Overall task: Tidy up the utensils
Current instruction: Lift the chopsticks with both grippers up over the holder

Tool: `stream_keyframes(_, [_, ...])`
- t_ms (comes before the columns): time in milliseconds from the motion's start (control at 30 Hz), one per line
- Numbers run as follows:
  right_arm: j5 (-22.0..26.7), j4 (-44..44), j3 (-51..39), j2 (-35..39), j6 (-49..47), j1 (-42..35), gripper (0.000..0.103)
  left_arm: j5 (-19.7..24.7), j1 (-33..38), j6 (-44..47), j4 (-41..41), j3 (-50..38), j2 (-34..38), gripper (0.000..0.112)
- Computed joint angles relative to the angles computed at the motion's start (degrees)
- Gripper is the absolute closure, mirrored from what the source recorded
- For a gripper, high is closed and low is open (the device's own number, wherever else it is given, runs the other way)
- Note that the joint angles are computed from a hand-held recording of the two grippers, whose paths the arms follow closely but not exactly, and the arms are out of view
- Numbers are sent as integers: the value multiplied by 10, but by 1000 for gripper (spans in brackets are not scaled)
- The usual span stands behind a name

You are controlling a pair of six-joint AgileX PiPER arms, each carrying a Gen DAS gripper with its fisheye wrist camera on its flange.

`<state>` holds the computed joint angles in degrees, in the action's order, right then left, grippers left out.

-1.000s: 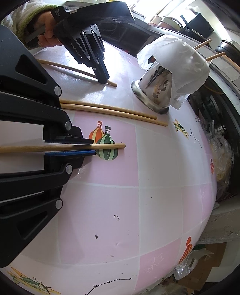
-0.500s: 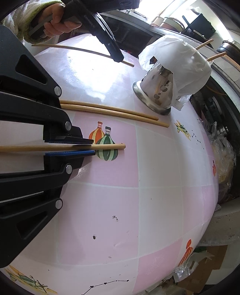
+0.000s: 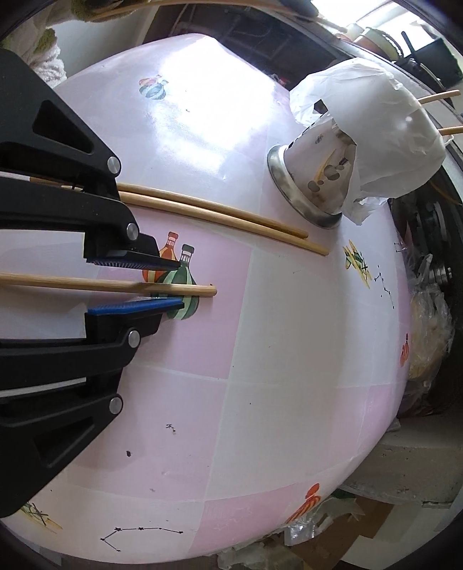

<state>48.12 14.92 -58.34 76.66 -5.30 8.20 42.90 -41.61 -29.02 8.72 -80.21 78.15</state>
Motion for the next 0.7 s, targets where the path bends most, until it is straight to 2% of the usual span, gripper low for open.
stream_keyframes(133, [-11, -39, 3, -2, 33, 15, 95, -7, 4, -2, 4, -6, -13, 107])
stream_keyframes(233, [-12, -29, 5, -2, 28, 5, 97, -11, 7, -1, 1, -10, -20, 107])
stream_keyframes(400, [-4, 40, 3, -22, -12, -39, 97, -17, 12, 3, 1, -15, -26, 107])
stream_keyframes(700, [68, 202, -40, -95, -124, -180, 97, -22, 15, 9, 14, -46, -31, 107])
